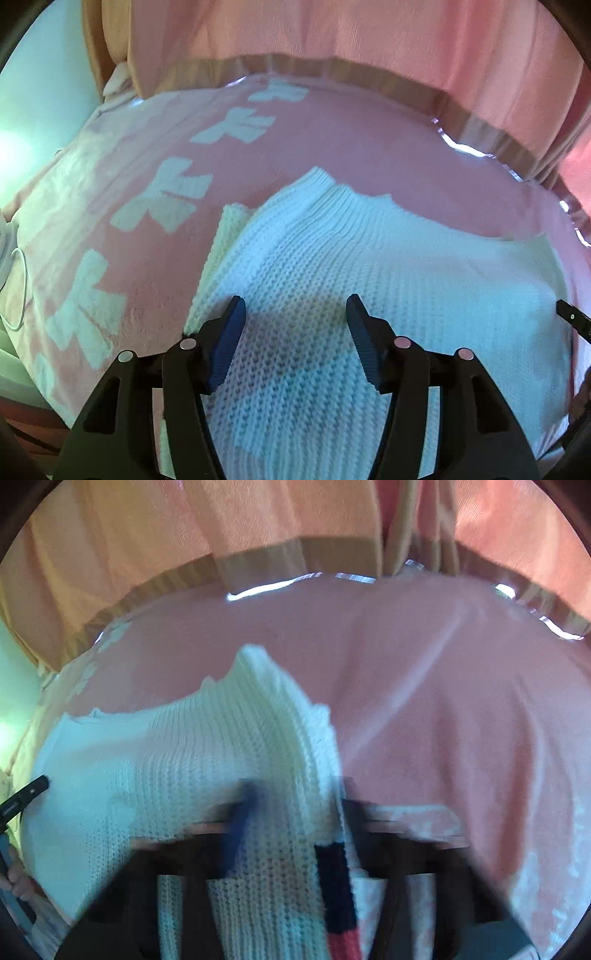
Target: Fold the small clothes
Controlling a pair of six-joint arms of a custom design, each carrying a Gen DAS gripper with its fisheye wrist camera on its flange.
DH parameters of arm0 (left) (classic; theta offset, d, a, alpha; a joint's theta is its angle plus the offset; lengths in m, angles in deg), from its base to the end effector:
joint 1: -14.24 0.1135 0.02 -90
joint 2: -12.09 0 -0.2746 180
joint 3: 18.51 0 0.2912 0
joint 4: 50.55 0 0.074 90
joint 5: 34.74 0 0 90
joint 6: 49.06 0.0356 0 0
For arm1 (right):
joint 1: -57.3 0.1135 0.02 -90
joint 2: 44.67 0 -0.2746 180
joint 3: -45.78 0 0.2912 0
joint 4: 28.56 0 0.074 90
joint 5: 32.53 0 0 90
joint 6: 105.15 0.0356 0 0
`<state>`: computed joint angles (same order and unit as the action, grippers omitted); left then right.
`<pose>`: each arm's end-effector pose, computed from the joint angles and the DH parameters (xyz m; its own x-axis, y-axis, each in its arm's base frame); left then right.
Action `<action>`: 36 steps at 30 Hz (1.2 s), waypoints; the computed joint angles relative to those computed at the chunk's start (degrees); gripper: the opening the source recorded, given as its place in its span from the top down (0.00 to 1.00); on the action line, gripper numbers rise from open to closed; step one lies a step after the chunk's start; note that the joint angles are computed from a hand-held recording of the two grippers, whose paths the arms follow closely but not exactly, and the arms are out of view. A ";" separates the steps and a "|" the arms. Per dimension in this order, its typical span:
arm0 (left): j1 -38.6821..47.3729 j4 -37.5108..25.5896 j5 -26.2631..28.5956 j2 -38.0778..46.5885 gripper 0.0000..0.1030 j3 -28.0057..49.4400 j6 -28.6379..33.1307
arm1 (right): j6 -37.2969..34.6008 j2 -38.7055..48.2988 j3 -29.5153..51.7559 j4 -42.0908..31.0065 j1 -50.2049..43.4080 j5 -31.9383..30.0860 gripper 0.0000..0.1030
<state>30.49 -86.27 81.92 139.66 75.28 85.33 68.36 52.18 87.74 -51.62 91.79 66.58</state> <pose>0.4524 0.1152 0.0701 -0.7120 0.4437 -0.5443 0.5582 0.8279 -0.0553 0.2035 0.1330 0.0412 -0.6196 0.7646 -0.1774 0.7408 0.6443 0.1899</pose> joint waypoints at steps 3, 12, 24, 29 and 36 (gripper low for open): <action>-0.72 4.07 -1.12 -0.85 0.48 -2.24 0.27 | 5.74 -7.63 -0.45 -6.56 3.63 8.18 0.92; 2.27 -5.80 4.47 2.89 0.45 6.52 -2.38 | 4.47 -8.66 -4.31 -4.48 3.01 3.96 0.44; 4.16 -19.19 2.11 18.35 0.16 27.49 -15.13 | 1.87 0.15 -4.33 13.37 -0.34 -2.59 0.42; 3.62 -23.36 7.36 15.54 0.74 25.61 -8.66 | 3.69 -6.67 -4.82 9.33 0.88 2.61 0.86; 2.96 -33.62 21.63 7.07 0.75 21.40 2.16 | 9.06 -30.91 -1.46 -21.20 8.08 17.58 0.87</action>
<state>33.45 -119.89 103.55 146.73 96.67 87.49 77.42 21.27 86.28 -72.82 99.88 84.15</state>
